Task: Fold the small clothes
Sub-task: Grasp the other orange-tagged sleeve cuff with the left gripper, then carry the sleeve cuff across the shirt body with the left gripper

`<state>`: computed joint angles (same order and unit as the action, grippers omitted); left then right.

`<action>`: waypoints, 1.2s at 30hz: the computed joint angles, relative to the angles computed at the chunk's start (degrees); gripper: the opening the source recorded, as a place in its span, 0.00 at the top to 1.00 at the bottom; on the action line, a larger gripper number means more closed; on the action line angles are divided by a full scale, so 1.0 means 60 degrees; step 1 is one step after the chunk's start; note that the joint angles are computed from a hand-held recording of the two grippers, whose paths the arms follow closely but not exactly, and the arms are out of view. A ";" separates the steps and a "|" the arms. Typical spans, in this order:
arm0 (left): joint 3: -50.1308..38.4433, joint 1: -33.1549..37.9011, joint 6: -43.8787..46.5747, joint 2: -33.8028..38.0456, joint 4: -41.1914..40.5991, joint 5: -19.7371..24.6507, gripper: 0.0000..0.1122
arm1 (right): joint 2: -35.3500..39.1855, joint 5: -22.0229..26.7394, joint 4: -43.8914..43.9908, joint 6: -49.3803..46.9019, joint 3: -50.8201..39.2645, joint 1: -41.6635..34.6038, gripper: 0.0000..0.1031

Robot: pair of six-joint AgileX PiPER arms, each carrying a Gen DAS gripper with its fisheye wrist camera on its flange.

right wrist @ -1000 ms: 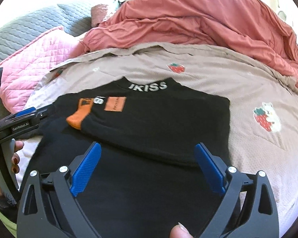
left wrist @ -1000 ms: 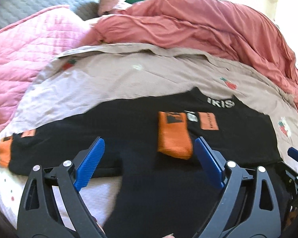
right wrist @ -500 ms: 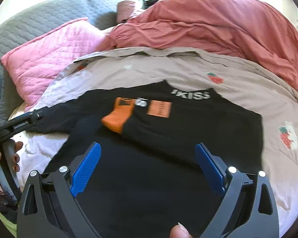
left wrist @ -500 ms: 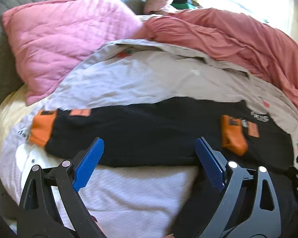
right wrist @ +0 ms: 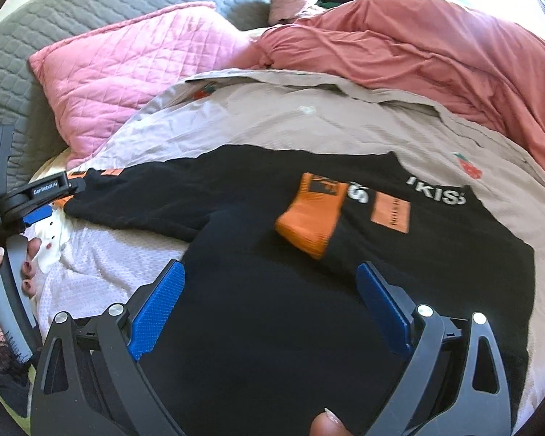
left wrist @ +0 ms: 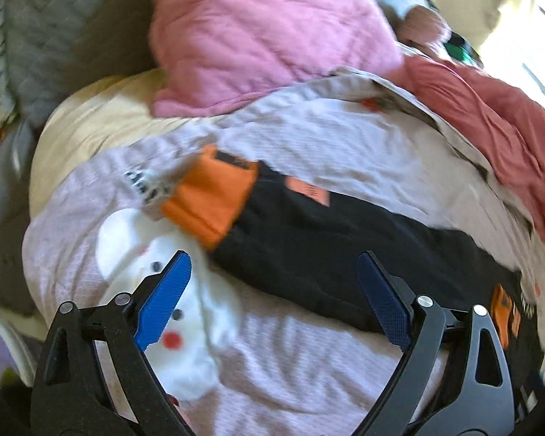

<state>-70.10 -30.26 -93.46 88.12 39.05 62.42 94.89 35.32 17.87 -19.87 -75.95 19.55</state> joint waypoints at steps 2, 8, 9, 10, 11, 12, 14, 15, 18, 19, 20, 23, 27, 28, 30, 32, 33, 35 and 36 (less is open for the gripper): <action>0.0379 0.0273 -0.0321 -0.0237 -0.0109 -0.0323 0.34 | 0.0096 -0.0035 -0.0079 0.0126 -0.0084 0.0186 0.08; 0.1114 0.1345 -0.0752 -0.0351 -0.0652 -0.1720 0.52 | 0.0289 -0.0201 0.0181 0.0218 -0.0179 0.0509 0.08; 0.1138 0.1468 -0.0801 -0.0300 -0.0635 -0.1833 0.53 | 0.0304 -0.0234 0.0188 0.0267 -0.0162 0.0540 0.08; 0.1140 0.1505 -0.0935 -0.0239 -0.0488 -0.1893 0.62 | 0.0308 -0.0264 0.0255 0.0269 -0.0120 0.0546 0.08; 0.1116 0.1506 -0.0968 -0.0193 -0.0405 -0.1872 0.77 | 0.0311 -0.0283 0.0357 0.0228 -0.0078 0.0537 0.08; 0.1115 0.1446 -0.1087 -0.0175 -0.0226 -0.1809 0.83 | 0.0301 -0.0308 0.0468 0.0170 -0.0009 0.0513 0.08; 0.1166 0.1399 -0.1255 -0.0235 0.0061 -0.1938 0.91 | 0.0235 -0.0353 0.0565 0.0111 0.0146 0.0450 0.08; 0.1154 0.1298 -0.1376 -0.0274 0.0291 -0.1907 0.91 | 0.0177 -0.0356 0.0690 0.0003 0.0253 0.0345 0.08; 0.0988 0.0494 -0.1889 -0.0427 0.1589 -0.1507 0.93 | -0.0091 -0.0372 0.1148 -0.0342 0.0603 -0.0089 0.08; 0.0927 0.0271 -0.1959 -0.0435 0.1945 -0.1431 0.93 | -0.0209 -0.0344 0.1350 -0.0488 0.0730 -0.0319 0.08; 0.0876 0.0043 -0.2010 -0.0460 0.2272 -0.1434 0.93 | -0.0304 -0.0300 0.1534 -0.0642 0.0830 -0.0521 0.08; 0.0578 -0.0898 -0.2042 -0.0429 0.3421 -0.1502 0.93 | -0.0687 -0.0076 0.2291 -0.1336 0.1207 -0.1472 0.08; -0.0361 -0.2059 -0.1505 0.0139 0.4332 -0.1697 0.93 | -0.1170 0.0319 0.2803 -0.2098 0.1593 -0.3080 0.08; -0.0603 -0.2225 -0.1336 0.0341 0.4400 -0.1834 0.93 | -0.1226 0.0415 0.2909 -0.2248 0.1640 -0.3472 0.08; -0.1551 -0.2558 -0.0427 0.1022 0.4018 -0.2297 0.93 | -0.1311 0.0589 0.3086 -0.2470 0.1722 -0.4332 0.08; -0.2522 -0.2739 0.0585 0.1798 0.3345 -0.2647 0.93 | -0.1374 0.0581 0.3100 -0.2565 0.1834 -0.4877 0.08; -0.2932 -0.2791 0.1080 0.2143 0.2999 -0.2747 0.93 | -0.1423 0.0464 0.2941 -0.2521 0.1902 -0.5086 0.08; -0.3831 -0.2965 0.2327 0.2950 0.2058 -0.2962 0.93 | -0.1449 0.0421 0.2949 -0.2686 0.1968 -0.5524 0.08; -0.4199 -0.3024 0.2945 0.3279 0.1595 -0.3012 0.93 | -0.1371 0.0456 0.3044 -0.2763 0.1927 -0.5683 0.08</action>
